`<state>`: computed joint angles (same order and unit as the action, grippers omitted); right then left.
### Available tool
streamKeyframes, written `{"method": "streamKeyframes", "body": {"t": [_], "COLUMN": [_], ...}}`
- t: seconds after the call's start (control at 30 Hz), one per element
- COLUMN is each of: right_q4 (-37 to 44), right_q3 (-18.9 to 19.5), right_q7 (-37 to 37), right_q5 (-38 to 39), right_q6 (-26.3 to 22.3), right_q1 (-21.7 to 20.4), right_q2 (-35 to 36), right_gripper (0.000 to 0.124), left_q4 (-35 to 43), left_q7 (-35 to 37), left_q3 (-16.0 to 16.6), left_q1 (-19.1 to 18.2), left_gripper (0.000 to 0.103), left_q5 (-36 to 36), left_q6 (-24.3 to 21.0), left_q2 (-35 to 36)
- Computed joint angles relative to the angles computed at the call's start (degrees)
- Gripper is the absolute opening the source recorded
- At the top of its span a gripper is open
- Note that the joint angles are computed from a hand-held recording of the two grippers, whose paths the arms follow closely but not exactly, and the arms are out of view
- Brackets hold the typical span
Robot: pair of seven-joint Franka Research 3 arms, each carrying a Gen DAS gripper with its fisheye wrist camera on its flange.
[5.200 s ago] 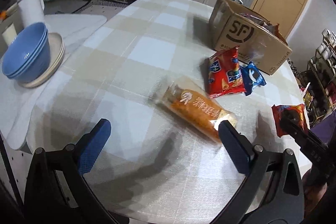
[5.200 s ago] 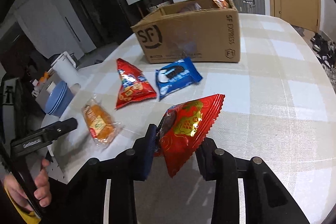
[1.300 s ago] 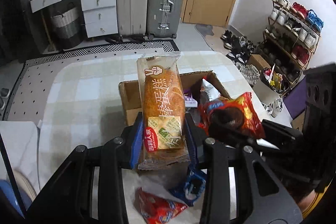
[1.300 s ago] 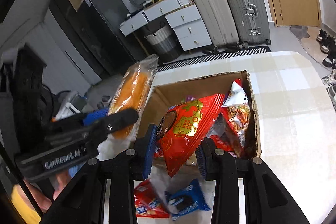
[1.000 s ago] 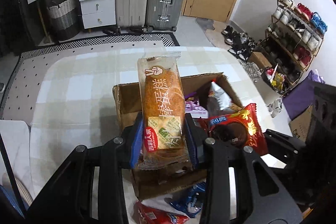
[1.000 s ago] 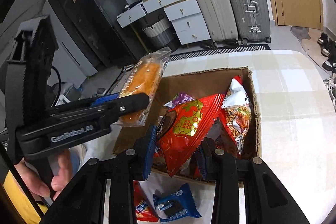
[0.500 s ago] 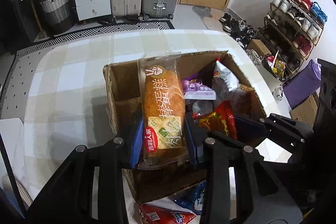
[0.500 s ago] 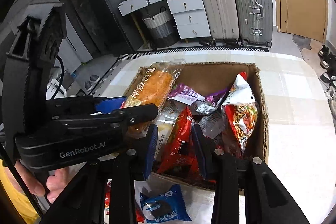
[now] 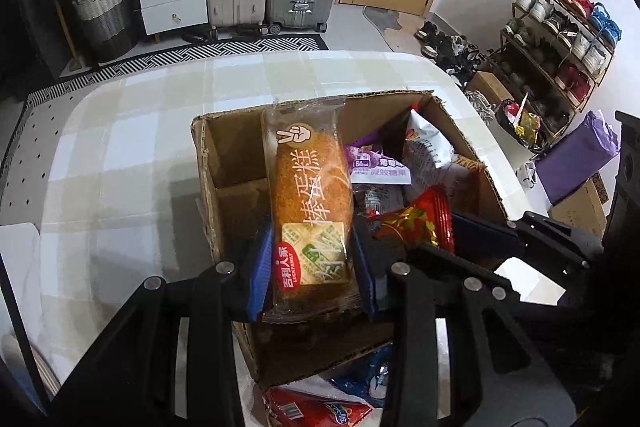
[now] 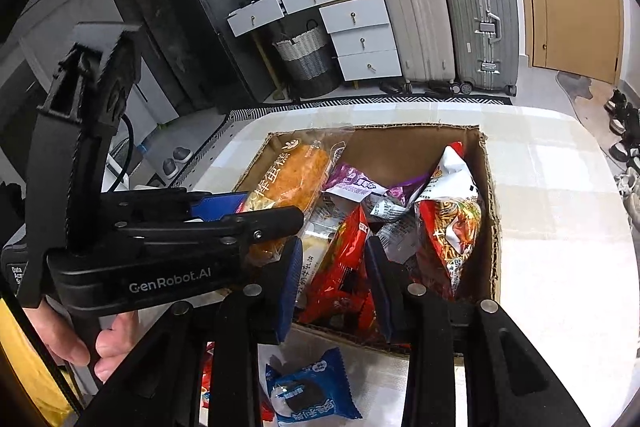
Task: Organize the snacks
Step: 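Open both grippers and withdraw them toward the last two snacks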
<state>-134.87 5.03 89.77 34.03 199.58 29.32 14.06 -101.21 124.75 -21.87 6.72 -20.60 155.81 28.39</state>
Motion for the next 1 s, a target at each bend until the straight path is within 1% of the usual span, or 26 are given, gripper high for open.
{"method": "streamKeyframes", "body": {"t": [0.03, 0.07, 0.13, 0.17, 0.2, 0.27, 0.33, 0.37, 0.47, 0.53, 0.57, 0.6, 0.63, 0.67, 0.73, 0.8, 0.83, 0.9, 1.0], "right_q4": [-0.1, -0.2, -0.8, -1.0, -1.3, -2.0, -2.5, -2.7, -3.1, -3.9, -3.9, -4.4, -5.3, -6.2, -7.0, -8.6, -9.4, -10.7, -12.0], "right_q3": [-0.2, 0.0, 0.0, 0.1, 0.5, -0.1, -1.5, -1.2, -1.6, -0.7, -0.5, 0.0, 1.0, 1.8, 2.9, 4.3, 5.0, 6.2, 8.4], "right_q7": [-0.1, 0.2, 0.3, 0.5, 1.0, 0.2, -2.6, -2.9, -6.9, -7.9, -9.0, -9.2, -7.7, -6.4, -10.1, -9.3, -8.8, -8.1, -10.8], "right_q5": [0.4, 0.0, 0.2, 0.2, -0.2, 1.3, 5.8, 6.5, 12.4, 14.4, 16.0, 16.7, 15.2, 14.0, 18.7, 18.8, 19.1, 19.7, 24.6], "right_q6": [0.2, 0.1, 0.5, 0.6, 0.8, 1.4, 2.1, 2.2, 2.2, 2.3, 2.1, 2.2, 2.3, 2.8, 5.0, 6.4, 7.0, 8.0, 10.0], "right_q1": [0.3, -0.2, -0.3, -0.4, -0.9, 0.2, 2.6, 2.4, 3.9, 3.7, 3.9, 3.7, 2.8, 2.2, 3.5, 3.4, 3.5, 3.6, 4.5], "right_q2": [-0.1, -0.3, -0.8, -1.0, -1.2, -2.0, -3.0, -3.4, -4.9, -6.3, -6.8, -7.5, -8.4, -9.2, -10.6, -12.2, -13.0, -14.4, -16.3], "right_gripper": [0.034, 0.034, 0.034, 0.034, 0.034, 0.034, 0.034, 0.034, 0.034, 0.034, 0.037, 0.043, 0.046, 0.047, 0.048, 0.049, 0.049, 0.049, 0.05], "left_q4": [-0.4, -0.8, -1.9, -2.2, -2.8, -4.1, -5.2, -6.0, -7.9, -9.7, -10.5, -11.6, -12.8, -13.9, -17.7, -22.1, -23.9, -28.8, -35.4], "left_q7": [0.6, 0.9, 1.8, 2.6, 2.9, 2.8, 3.6, 3.2, 6.5, 6.6, 6.7, 6.8, 7.3, 8.4, 11.8, 15.3, 15.7, 12.2, 11.4], "left_q3": [-0.4, -0.4, -0.8, -1.2, -1.1, -0.4, -0.5, 0.0, -1.0, 0.4, 1.0, 1.5, 2.1, 2.5, 3.0, 3.8, 4.4, 5.7, 7.2], "left_q1": [0.5, 0.6, 0.9, 1.3, 1.3, 0.5, 0.7, 0.3, 1.6, 0.7, 0.3, 0.0, -0.2, -0.3, -0.4, -1.0, -1.7, -3.1, -5.4], "left_gripper": [0.034, 0.034, 0.034, 0.036, 0.042, 0.047, 0.053, 0.058, 0.064, 0.074, 0.08, 0.08, 0.08, 0.08, 0.08, 0.081, 0.081, 0.081, 0.081], "left_q5": [-0.3, -0.5, -1.1, -1.9, -2.3, -2.2, -3.3, -3.4, -7.8, -8.8, -9.3, -10.0, -10.9, -12.4, -16.8, -21.7, -22.6, -20.1, -19.9], "left_q6": [-0.3, -0.5, 0.0, -0.1, 0.1, 0.9, 0.9, 1.2, 0.9, 1.5, 1.7, 2.0, 1.7, 1.7, 3.3, 5.0, 6.0, 9.1, 11.9], "left_q2": [-0.4, -0.9, -1.9, -2.3, -3.0, -4.3, -5.8, -6.7, -9.2, -11.5, -12.5, -13.8, -15.3, -16.7, -20.6, -25.1, -26.9, -31.2, -37.6]}}
